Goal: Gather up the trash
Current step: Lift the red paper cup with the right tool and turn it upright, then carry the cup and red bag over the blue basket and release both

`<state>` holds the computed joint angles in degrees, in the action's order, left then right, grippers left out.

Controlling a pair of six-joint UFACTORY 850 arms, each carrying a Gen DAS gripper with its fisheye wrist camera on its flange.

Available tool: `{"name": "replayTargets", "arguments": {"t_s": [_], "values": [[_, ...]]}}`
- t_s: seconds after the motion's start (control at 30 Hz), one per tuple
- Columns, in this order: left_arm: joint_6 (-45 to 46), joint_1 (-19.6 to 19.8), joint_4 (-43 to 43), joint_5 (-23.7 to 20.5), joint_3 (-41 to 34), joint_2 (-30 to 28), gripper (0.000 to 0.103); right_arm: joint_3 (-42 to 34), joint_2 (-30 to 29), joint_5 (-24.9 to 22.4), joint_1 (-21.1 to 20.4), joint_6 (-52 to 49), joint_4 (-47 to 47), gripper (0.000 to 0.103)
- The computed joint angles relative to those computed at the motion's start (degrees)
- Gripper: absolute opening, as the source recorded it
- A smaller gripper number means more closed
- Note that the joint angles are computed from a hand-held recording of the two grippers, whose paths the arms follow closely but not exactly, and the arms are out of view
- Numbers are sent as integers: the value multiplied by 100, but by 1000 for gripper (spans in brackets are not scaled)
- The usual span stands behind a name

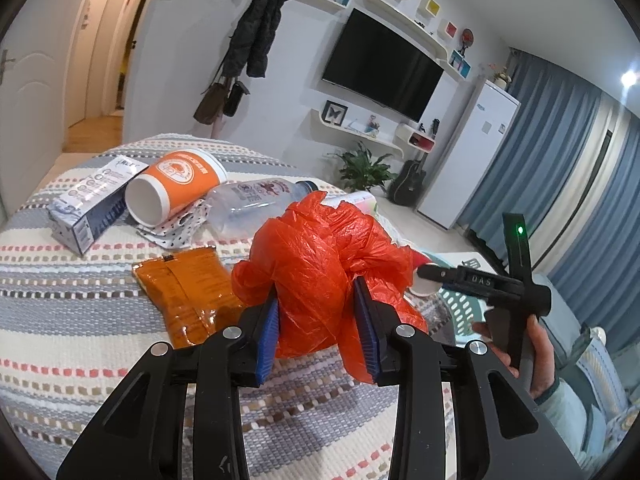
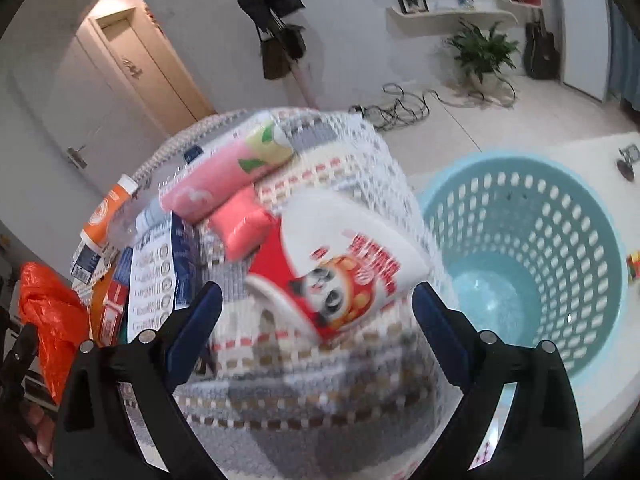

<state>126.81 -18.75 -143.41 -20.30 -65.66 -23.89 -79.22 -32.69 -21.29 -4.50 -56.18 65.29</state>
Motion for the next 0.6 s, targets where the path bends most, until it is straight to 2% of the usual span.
{"name": "replayTargets", "arguments": {"t_s": [0.1,0.17,0.27,0.33,0.43,0.5,0.53,0.6], "values": [[37,40,-46,-13,12,6,34,90,48,-179,6,124,3,91],[-8,39,-35,-14,12,2,34,21,36,-103,84,341,-259,91],[-117,36,33,-21,7,-17,34,-378,-194,-59,185,1659,-1397,91],[14,-7,-108,13,53,26,34,-691,-403,-158,212,2074,-1673,91],[169,-10,-252,45,80,71,35,-1036,-617,-35,309,2918,-2516,91],[257,-10,-353,62,92,101,35,-1158,-686,13,344,3258,-2872,85],[302,-9,-401,58,101,105,35,-1184,-696,63,363,3390,-3054,79],[335,-13,-444,60,95,107,35,-1199,-709,72,353,3349,-3053,71]]}}
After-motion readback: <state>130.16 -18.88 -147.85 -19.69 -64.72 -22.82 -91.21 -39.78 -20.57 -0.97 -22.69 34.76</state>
